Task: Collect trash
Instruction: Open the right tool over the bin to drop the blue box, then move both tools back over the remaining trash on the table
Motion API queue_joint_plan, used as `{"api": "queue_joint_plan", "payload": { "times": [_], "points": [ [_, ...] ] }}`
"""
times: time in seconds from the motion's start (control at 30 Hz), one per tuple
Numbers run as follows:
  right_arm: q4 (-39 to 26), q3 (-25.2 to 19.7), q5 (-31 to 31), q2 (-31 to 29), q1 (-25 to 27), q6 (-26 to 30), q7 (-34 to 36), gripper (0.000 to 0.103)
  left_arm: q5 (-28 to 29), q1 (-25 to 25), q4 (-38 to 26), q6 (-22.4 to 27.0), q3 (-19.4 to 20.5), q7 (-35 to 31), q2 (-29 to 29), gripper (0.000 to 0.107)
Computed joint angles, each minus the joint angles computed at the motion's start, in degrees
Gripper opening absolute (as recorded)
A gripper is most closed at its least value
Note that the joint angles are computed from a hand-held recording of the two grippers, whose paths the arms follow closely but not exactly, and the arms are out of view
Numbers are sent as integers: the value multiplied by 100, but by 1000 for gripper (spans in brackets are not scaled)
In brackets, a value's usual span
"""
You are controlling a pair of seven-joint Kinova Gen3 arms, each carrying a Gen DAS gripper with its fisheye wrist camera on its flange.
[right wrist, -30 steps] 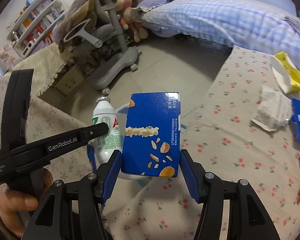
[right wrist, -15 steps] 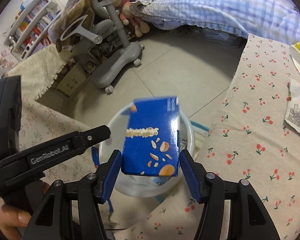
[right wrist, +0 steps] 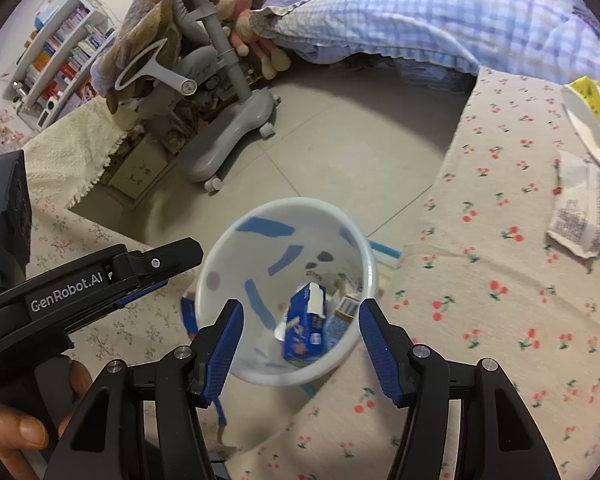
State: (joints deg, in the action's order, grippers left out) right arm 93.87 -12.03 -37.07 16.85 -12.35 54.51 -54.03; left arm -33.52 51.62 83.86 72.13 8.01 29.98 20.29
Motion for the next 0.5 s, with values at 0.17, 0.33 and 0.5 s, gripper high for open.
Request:
{"api": "queue_joint_plan", "payload": {
  "times": [0.17, 0.33, 0.5],
  "points": [
    [0, 132, 74, -184, 120, 80, -101, 62, -106, 82, -237, 10, 15, -177, 89, 57],
    [83, 353, 263, -549, 331, -30, -38, 62, -187, 239, -698, 114, -11, -524, 317, 57],
    [74, 657, 255, -815, 752, 69, 174, 62, -257, 455, -1317, 197, -118, -1013, 631, 57]
  ]
}}
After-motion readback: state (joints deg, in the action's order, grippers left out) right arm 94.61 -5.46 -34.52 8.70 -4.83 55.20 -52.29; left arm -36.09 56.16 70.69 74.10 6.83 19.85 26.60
